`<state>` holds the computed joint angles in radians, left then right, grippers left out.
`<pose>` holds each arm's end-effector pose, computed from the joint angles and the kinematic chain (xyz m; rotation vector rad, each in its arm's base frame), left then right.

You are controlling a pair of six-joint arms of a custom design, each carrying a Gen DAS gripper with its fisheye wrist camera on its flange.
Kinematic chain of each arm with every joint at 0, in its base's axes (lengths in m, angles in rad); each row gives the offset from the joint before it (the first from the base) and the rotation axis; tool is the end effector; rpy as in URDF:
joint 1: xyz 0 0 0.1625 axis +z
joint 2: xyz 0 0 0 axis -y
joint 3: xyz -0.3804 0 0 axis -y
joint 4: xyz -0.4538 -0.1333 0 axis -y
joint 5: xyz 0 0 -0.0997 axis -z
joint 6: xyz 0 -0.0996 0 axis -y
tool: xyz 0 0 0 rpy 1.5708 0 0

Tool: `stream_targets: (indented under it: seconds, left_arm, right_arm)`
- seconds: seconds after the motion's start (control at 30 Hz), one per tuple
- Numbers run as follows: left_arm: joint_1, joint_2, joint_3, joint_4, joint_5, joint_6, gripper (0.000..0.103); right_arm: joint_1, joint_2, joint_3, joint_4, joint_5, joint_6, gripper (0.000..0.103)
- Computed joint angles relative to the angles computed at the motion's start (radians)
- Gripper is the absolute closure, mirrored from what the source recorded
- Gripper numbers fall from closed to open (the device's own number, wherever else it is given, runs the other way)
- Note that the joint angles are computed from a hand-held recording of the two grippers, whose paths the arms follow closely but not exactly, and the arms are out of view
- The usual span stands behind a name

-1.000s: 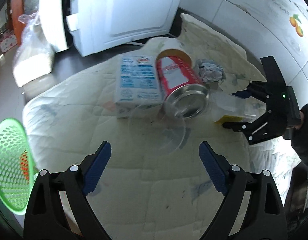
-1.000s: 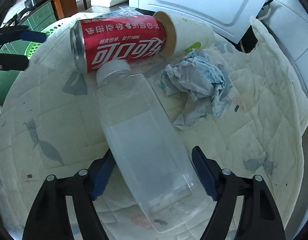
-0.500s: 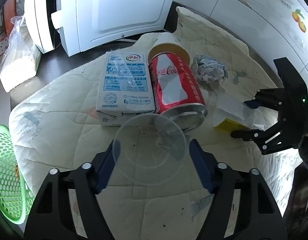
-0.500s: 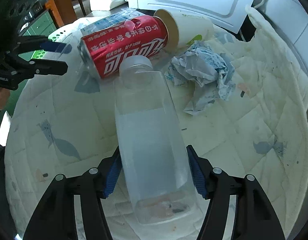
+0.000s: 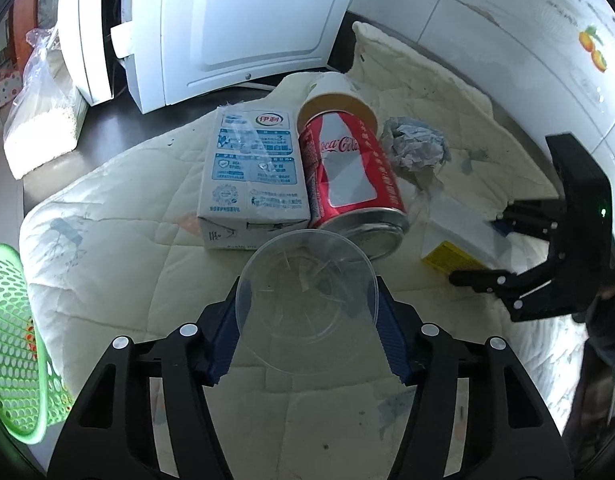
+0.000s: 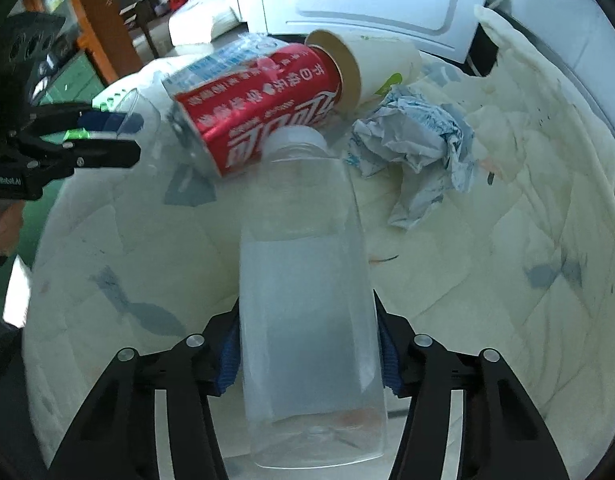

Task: Collect trash
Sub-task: 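Carry the clear cup and bottle to the green basket and release them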

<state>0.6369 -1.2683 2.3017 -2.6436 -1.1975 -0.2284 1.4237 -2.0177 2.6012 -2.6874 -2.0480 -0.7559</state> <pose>-0.2600 -0.4033 0.0471 0.9683 2.6606 -0.3402 0.0360 -0.3542 0.2300 0.5832 -2.4032 0.3444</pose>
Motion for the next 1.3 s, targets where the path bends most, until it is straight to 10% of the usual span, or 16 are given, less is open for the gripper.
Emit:
stream_targets:
  seconds: [0.53,0.97,1.3]
  left_arm:
    - [-0.017,-0.395,0.146,0.09,0.039,-0.021,0.043]
    - [0.211,-0.716,0.157,0.266,0.24,0.057,0.043]
    - [0.436,-0.685,0.088,0.28,0.239,0.108,0.029]
  right_arm:
    - [0.209,-0.235,0.16,0.082,0.001,0.308,0.051]
    - [0.502,0.348,-0.017,-0.25,0.023,0.5,0.051]
    - [0.589,0.786,-0.282,-0.407,0.082,0.553,0.051]
